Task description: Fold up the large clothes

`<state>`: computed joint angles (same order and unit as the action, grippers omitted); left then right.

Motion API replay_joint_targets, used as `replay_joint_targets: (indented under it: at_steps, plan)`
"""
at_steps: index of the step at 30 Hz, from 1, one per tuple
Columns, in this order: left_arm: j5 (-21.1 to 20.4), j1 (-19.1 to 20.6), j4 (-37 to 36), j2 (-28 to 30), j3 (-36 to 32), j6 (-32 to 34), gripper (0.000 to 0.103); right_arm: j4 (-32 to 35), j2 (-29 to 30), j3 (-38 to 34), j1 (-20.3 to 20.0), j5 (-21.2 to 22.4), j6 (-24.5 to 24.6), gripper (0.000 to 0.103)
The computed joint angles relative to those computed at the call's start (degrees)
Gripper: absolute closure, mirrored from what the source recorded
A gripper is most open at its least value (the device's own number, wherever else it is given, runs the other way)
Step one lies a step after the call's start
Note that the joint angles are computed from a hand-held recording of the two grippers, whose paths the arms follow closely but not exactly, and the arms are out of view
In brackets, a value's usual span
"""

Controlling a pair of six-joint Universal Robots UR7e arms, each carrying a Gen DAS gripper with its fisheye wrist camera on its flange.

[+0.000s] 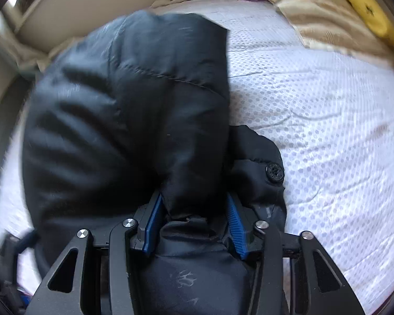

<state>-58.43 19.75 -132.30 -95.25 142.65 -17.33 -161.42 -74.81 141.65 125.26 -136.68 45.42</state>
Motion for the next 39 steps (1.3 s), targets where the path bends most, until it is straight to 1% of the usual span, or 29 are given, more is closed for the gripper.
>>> replay_joint_targets:
  at_steps: [1,2,3,4,5,6,7,8,10,12,13,14,15,16,17,19,20,22,23,25,27,28,29,31,32,36,39]
  plan:
    - [-0.1,0.2,0.1,0.0,-0.1,-0.2,0.003,-0.5,-2.4,0.9,-0.5,2.2,1.9,0.050]
    - [-0.2,0.4,0.2,-0.2,-0.2,-0.3,0.002,-1.0,-4.9,1.7,-0.5,4.0,3.8,0.047]
    - [-0.4,0.8,0.0,-0.3,-0.2,-0.4,0.002,-2.7,-6.9,2.6,0.1,4.9,4.7,0.042]
    - [-0.6,1.0,-0.1,-0.4,-0.2,-0.5,0.001,-4.5,-8.2,3.3,1.1,4.9,4.8,0.036]
    - [-0.7,1.1,-0.3,-0.6,-0.1,-0.6,0.001,-5.4,-9.2,3.6,2.1,4.3,4.9,0.032]
    - [-0.8,1.2,-0.6,-0.7,0.0,-0.6,0.001,-5.1,-10.3,3.5,3.7,2.8,5.0,0.026]
    - [-0.8,1.2,-0.7,-0.8,0.1,-0.5,0.001,-2.5,-11.2,2.5,6.0,-0.3,5.5,0.022]
    - [-0.8,1.2,-0.8,-1.0,0.1,-0.5,0.001,0.3,-11.7,1.7,7.3,-2.5,5.6,0.020]
    - [-1.2,1.4,-0.1,-1.4,-0.2,-0.8,0.001,5.8,-12.4,0.2,8.0,-4.1,5.2,0.015]
    - [-2.4,2.4,2.0,-2.0,-1.8,-1.2,0.001,10.8,-13.7,0.0,6.1,-1.8,5.3,0.014]
    - [-3.3,2.9,3.5,-2.5,-2.8,-1.4,0.001,12.0,-13.6,-0.1,5.5,-0.2,6.1,0.014]
    - [-4.3,3.7,5.0,-3.2,-4.1,-1.6,0.001,10.9,-14.1,0.8,3.6,2.6,5.2,0.014]
    - [-4.8,4.3,5.8,-4.1,-4.8,-1.9,0.001,10.2,-13.5,0.8,2.9,4.2,5.1,0.014]
    - [-5.2,5.4,6.1,-5.3,-5.8,-2.0,0.001,9.1,-13.8,1.6,1.4,6.3,4.2,0.013]
    - [-5.6,7.0,6.0,-6.2,-6.9,-2.1,0.001,8.3,-13.4,1.9,0.7,7.1,3.9,0.013]
    - [-8.0,11.0,6.3,-6.9,-9.4,-2.5,0.001,5.5,-13.6,3.3,-2.0,9.1,1.7,0.012]
    - [-10.5,14.2,6.6,-6.4,-11.2,-2.5,0.001,3.6,-13.3,4.0,-2.8,10.0,1.2,0.012]
    - [-15.5,19.9,6.7,-5.0,-13.6,-2.5,0.001,-1.5,-14.4,6.7,-6.0,13.9,-0.5,0.012]
    - [-17.9,22.9,6.5,-3.9,-14.5,-2.7,0.001,-3.5,-14.0,7.4,-7.1,14.7,-1.3,0.011]
    - [-22.1,27.1,6.1,-2.1,-15.1,-3.0,0.001,-5.4,-14.2,8.3,-8.4,15.7,-2.8,0.011]
    - [-28.3,30.5,3.9,0.1,-15.1,-2.3,0.001,-6.6,-14.3,8.8,-9.3,16.3,-4.1,0.011]
    - [-30.5,31.4,2.9,1.2,-14.9,-1.6,0.001,-6.8,-14.5,9.0,-9.6,16.6,-4.5,0.011]
    - [-30.9,31.5,2.4,2.0,-14.6,-0.9,0.001,-7.3,-14.0,9.0,-9.6,16.7,-4.5,0.011]
    - [-29.5,30.9,1.5,3.1,-13.9,0.0,0.000,-8.1,-14.9,9.9,-10.3,17.4,-5.2,0.011]
    - [-30.0,31.3,0.4,3.6,-13.6,0.5,0.000,-8.4,-15.2,10.2,-10.5,17.7,-5.5,0.011]
    - [-34.4,34.2,-5.0,5.1,-12.4,-1.1,0.000,-11.3,-15.4,11.2,-12.6,19.5,-7.8,0.011]
    - [-37.1,35.2,-10.3,6.0,-10.4,-1.0,0.001,-13.0,-16.5,12.5,-13.4,20.7,-8.9,0.013]
